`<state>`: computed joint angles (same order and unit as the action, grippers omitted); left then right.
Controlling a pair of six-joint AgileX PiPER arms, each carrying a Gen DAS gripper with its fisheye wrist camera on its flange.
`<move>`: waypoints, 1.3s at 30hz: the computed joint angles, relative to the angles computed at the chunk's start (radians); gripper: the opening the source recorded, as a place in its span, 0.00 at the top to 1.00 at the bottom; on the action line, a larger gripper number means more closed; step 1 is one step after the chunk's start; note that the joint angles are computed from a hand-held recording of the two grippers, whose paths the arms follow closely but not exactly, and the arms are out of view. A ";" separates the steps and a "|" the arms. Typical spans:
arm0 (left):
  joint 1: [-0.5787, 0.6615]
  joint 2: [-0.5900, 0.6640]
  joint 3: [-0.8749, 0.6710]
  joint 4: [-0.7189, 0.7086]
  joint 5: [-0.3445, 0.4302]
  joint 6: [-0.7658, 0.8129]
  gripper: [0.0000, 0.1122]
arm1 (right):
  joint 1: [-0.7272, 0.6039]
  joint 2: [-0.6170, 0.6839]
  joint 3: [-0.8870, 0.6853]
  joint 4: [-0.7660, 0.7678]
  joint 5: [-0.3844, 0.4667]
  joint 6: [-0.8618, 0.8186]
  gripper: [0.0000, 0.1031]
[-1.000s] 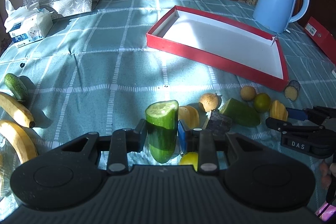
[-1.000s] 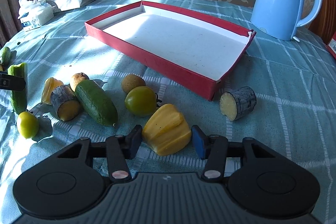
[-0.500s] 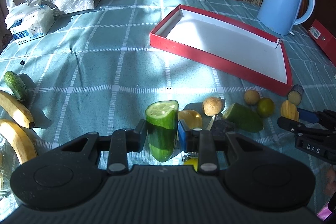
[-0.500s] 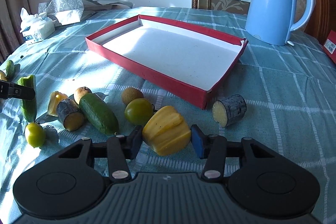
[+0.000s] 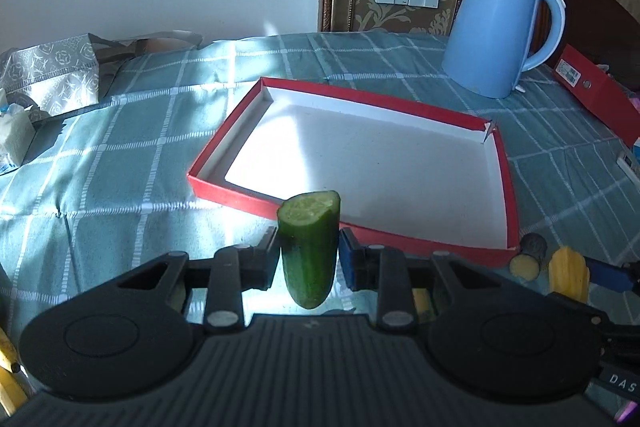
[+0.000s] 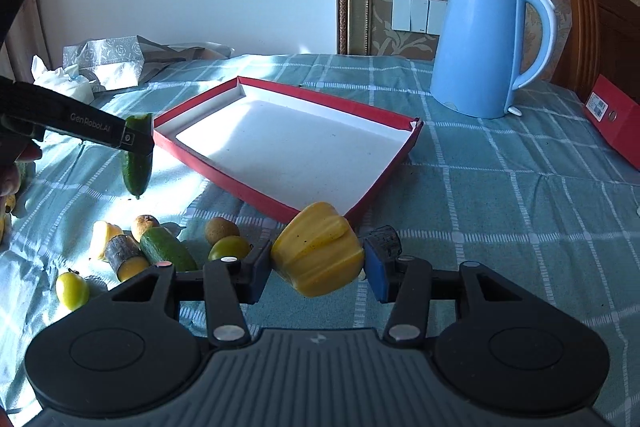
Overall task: Organize fruits
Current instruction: 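Lower the cucumber into the red tray and open the left tool while the right carries the pepper, then lower the pepper into the tray and open the right tool while the left moves to a green tomato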
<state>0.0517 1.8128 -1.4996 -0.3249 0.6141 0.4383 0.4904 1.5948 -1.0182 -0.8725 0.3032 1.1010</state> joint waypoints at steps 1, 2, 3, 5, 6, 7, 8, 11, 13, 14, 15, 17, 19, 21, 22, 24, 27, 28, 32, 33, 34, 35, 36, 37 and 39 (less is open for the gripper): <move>-0.017 0.031 -0.036 0.007 -0.010 -0.010 0.75 | -0.011 0.006 -0.006 0.021 -0.002 -0.027 0.53; -0.034 0.066 -0.073 0.016 -0.021 -0.021 0.75 | -0.021 0.009 -0.008 0.040 -0.006 -0.049 0.53; -0.049 0.100 -0.115 0.046 -0.019 -0.051 0.75 | -0.031 0.013 -0.013 0.068 -0.009 -0.080 0.53; -0.082 0.193 -0.233 0.125 -0.001 -0.138 0.75 | -0.049 0.025 -0.024 0.110 -0.012 -0.130 0.53; -0.089 0.229 -0.281 0.138 0.015 -0.159 0.75 | -0.058 0.030 -0.030 0.129 -0.014 -0.155 0.53; -0.095 0.281 -0.356 0.151 0.049 -0.186 0.75 | -0.068 0.036 -0.037 0.157 -0.015 -0.187 0.53; -0.101 0.317 -0.410 0.164 0.073 -0.207 0.75 | -0.077 0.042 -0.043 0.181 -0.016 -0.214 0.53; -0.118 0.398 -0.520 0.193 0.092 -0.229 0.75 | -0.101 0.057 -0.062 0.242 -0.016 -0.296 0.53; -0.128 0.459 -0.612 0.230 0.131 -0.259 0.75 | -0.116 0.072 -0.080 0.292 -0.017 -0.359 0.53; -0.128 0.483 -0.648 0.232 0.145 -0.264 0.75 | -0.121 0.082 -0.091 0.316 -0.015 -0.389 0.53; -0.128 0.507 -0.685 0.234 0.162 -0.269 0.75 | -0.127 0.090 -0.100 0.338 -0.015 -0.417 0.53; -0.128 0.544 -0.739 0.238 0.183 -0.265 0.75 | -0.139 0.110 -0.126 0.393 -0.015 -0.483 0.53; -0.136 0.566 -0.766 0.284 0.191 -0.297 0.72 | -0.147 0.127 -0.151 0.436 -0.018 -0.539 0.53; -0.136 0.559 -0.746 0.305 0.175 -0.303 0.40 | -0.148 0.141 -0.176 0.456 -0.022 -0.575 0.53; -0.136 0.538 -0.704 0.324 0.143 -0.319 0.32 | -0.150 0.149 -0.191 0.473 -0.023 -0.603 0.53; -0.132 0.471 -0.580 0.353 0.043 -0.333 0.27 | -0.152 0.173 -0.231 0.506 -0.028 -0.654 0.53; -0.118 0.393 -0.459 0.372 -0.030 -0.333 0.26 | -0.150 0.225 -0.313 0.566 -0.010 -0.753 0.53; -0.107 0.357 -0.410 0.358 -0.047 -0.314 0.26 | -0.147 0.247 -0.346 0.562 -0.001 -0.768 0.53; -0.054 0.215 -0.201 0.281 -0.122 -0.256 0.27 | -0.140 0.347 -0.482 0.632 0.042 -0.888 0.53; -0.035 0.177 -0.150 0.260 -0.130 -0.247 0.27 | -0.138 0.374 -0.519 0.653 0.061 -0.915 0.53; -0.020 0.149 -0.113 0.251 -0.134 -0.247 0.27 | -0.136 0.402 -0.557 0.681 0.082 -0.945 0.53; -0.003 0.115 -0.065 0.247 -0.143 -0.255 0.27 | -0.137 0.429 -0.596 0.715 0.106 -0.976 0.53; 0.011 0.091 -0.032 0.241 -0.149 -0.256 0.27 | -0.135 0.452 -0.626 0.727 0.120 -0.986 0.53; 0.034 0.059 0.012 0.227 -0.150 -0.251 0.27 | -0.131 0.474 -0.650 0.724 0.129 -0.984 0.53; 0.071 0.006 0.085 0.221 -0.160 -0.245 0.27 | -0.129 0.512 -0.704 0.749 0.159 -1.005 0.53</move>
<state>0.1227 1.8184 -1.4148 -0.1043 0.4540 0.1930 0.3612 2.1066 -1.7220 -0.1238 0.4620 0.0964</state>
